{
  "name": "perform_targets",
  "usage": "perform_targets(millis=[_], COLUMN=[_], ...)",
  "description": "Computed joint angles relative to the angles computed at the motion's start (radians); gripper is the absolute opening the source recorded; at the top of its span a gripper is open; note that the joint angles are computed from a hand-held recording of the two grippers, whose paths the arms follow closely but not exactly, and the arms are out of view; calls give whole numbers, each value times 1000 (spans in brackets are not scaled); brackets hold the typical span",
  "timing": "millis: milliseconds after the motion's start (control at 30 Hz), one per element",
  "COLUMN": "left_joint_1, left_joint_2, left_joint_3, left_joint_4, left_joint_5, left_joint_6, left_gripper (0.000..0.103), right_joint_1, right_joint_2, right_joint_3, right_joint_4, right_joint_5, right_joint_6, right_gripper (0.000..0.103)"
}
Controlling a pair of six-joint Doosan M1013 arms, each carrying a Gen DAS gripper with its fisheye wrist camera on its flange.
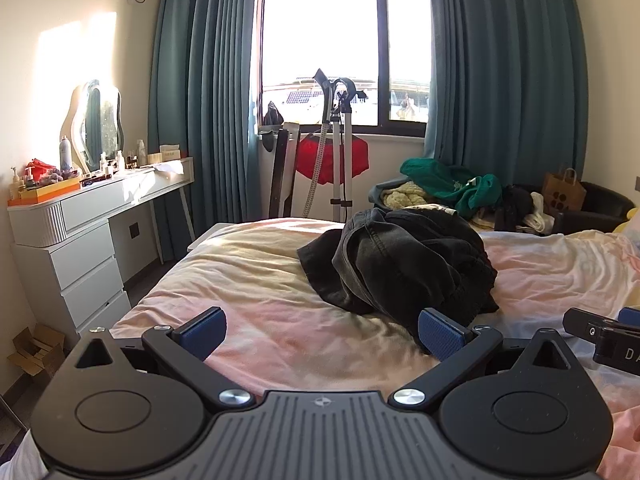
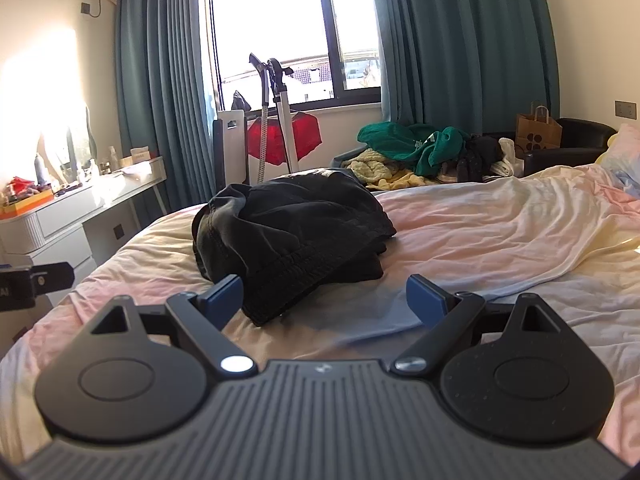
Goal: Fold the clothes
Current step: 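Move both grippers toward the black trousers on the bed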
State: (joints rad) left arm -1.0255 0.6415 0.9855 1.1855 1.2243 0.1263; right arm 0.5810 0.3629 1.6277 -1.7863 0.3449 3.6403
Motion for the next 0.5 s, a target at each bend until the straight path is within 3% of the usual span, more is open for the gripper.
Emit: perform_targets(millis=[233, 500], left_joint_1=[3, -8], left_joint_2=[-16, -6], left_joint_3=[19, 17], left_joint_4=[-3, 15], left_joint_5=[-32, -9], left_joint_6=[-29, -25], left_gripper=[103, 103], right_joint_1=[1, 5], right_joint_2=[-2, -3], right_joint_3=[2, 10], right_joint_4=[-11, -31], right_joint_5=[5, 17], right_joint_6=[8, 25], right_gripper=[90, 90])
